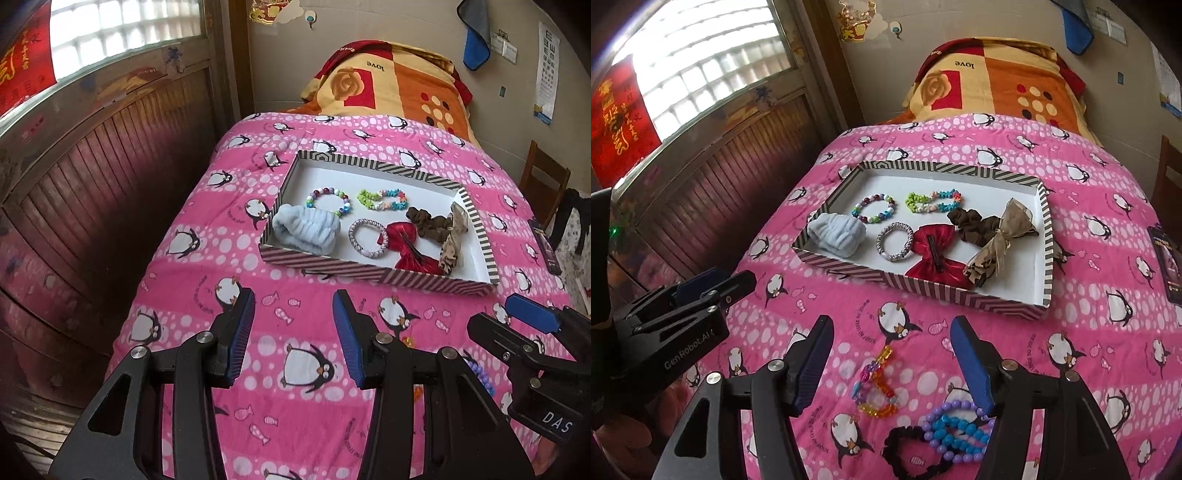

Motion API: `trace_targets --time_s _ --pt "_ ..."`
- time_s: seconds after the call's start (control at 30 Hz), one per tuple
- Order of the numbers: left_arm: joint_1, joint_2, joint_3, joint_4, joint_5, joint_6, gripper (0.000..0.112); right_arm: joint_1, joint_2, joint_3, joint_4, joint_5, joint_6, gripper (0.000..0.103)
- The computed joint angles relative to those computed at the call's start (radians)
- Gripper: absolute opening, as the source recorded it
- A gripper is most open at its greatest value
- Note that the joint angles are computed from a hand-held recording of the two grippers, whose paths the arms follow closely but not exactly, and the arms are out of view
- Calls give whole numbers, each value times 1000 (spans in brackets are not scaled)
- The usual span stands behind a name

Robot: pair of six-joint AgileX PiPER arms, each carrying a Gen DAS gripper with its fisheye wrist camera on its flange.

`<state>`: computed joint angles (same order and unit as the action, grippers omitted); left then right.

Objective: Organize jewelry
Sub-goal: 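Move both tools back over the remaining bracelets on the bedspread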

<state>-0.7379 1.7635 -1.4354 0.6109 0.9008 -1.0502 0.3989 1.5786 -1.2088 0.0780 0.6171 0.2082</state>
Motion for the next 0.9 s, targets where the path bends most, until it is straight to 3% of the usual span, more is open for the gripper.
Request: trace_targets --time_s 0.53,0.9 --pt "-50 -42 40 36 17 -51 43 32 -76 69 -113 -5 140 64" --pt "-55 -39 52 17 11 -42 43 23 -80 89 -103 -2 127 65"
